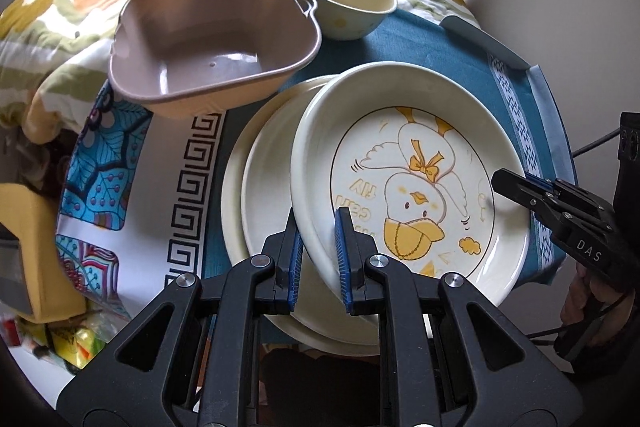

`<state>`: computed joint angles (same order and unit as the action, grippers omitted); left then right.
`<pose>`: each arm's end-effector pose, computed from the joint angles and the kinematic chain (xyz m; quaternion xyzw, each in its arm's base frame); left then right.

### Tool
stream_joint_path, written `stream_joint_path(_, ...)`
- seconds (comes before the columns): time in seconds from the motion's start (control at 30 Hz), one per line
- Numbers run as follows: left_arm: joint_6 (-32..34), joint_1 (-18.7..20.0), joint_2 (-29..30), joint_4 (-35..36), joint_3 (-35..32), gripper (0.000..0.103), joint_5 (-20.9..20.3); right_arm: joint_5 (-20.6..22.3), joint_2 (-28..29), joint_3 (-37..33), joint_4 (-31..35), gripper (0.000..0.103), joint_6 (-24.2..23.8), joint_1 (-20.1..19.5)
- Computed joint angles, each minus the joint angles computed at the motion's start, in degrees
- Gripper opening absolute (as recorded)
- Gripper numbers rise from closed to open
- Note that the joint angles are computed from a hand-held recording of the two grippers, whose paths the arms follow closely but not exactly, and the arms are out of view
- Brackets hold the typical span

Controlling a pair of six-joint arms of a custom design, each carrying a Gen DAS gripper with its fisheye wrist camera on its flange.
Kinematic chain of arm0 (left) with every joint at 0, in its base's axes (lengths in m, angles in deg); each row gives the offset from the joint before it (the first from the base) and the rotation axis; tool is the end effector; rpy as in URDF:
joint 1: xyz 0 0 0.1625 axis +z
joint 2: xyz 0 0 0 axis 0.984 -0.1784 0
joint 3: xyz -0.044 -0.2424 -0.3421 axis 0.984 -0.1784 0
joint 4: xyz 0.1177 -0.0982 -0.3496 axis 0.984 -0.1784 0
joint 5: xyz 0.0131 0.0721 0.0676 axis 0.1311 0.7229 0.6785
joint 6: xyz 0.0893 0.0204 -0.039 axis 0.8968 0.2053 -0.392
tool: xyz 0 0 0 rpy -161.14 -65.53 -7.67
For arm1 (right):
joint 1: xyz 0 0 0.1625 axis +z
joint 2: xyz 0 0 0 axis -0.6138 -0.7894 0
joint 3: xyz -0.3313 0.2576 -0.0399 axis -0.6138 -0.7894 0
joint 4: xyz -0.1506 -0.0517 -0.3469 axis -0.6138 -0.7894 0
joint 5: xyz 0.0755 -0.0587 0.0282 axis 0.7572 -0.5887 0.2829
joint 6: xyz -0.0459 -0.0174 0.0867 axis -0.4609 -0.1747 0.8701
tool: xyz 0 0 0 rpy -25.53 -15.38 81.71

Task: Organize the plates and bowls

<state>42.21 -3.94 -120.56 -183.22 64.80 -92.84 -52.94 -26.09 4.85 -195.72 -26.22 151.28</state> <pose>0.0241 -0.6466 0.3591 0.1083 0.9521 -0.1606 0.2368 0.3676 -0.6315 -0.0279 0.1826 -0.9380 0.2109 0.2056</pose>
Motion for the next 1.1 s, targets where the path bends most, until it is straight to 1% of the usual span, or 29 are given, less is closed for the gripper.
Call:
stream_joint_path(0.13, -0.9, 0.7, 0.1, 0.3, -0.1, 0.014, -0.2, -0.6, 0.7, -0.7, -0.2, 0.015, -2.0, 0.3)
stream_joint_path(0.23, -0.5, 0.6, 0.2, -0.1, 0.0, 0.014, 0.9, -1.7, 1.3, -1.4, 0.1, 0.015, -3.0, 0.7)
stream_joint_path(0.33, -0.1, 0.1, 0.4, -0.8, 0.4, 0.014, 2.6, -1.9, 1.4, -1.5, 0.2, 0.015, -3.2, 0.7)
stream_joint_path(0.43, 0.8, -0.7, 0.4, -1.9, 1.6, 0.014, 5.1, -2.4, 1.5, -1.5, 0.1, 0.015, -3.8, 0.8)
stream_joint_path(0.57, 2.6, -2.1, 0.6, -4.6, 3.7, 0.016, 9.5, -2.5, 1.2, -0.7, -0.5, 0.015, -3.8, 0.9)
stream_joint_path(0.83, 8.1, -5.4, 1.4, -12.7, 8.8, 0.017, 21.2, -3.1, 1.6, -0.9, -0.4, 0.015, -4.3, 1.2)
stream_joint_path(0.87, 8.7, -5.6, 1.5, -13.4, 9.2, 0.017, 22.0, -3.2, 1.7, -1.1, -0.3, 0.015, -4.3, 1.2)
stream_joint_path(1.0, 9.2, -5.8, 1.1, -14.2, 10.0, 0.017, 22.6, -3.8, 2.1, -1.6, -0.3, 0.015, -4.6, 1.3)
stream_joint_path(1.1, 9.9, -6.2, 0.9, -15.0, 10.7, 0.017, 23.7, -5.1, 2.5, -2.3, 0.2, 0.015, -5.4, 1.6)
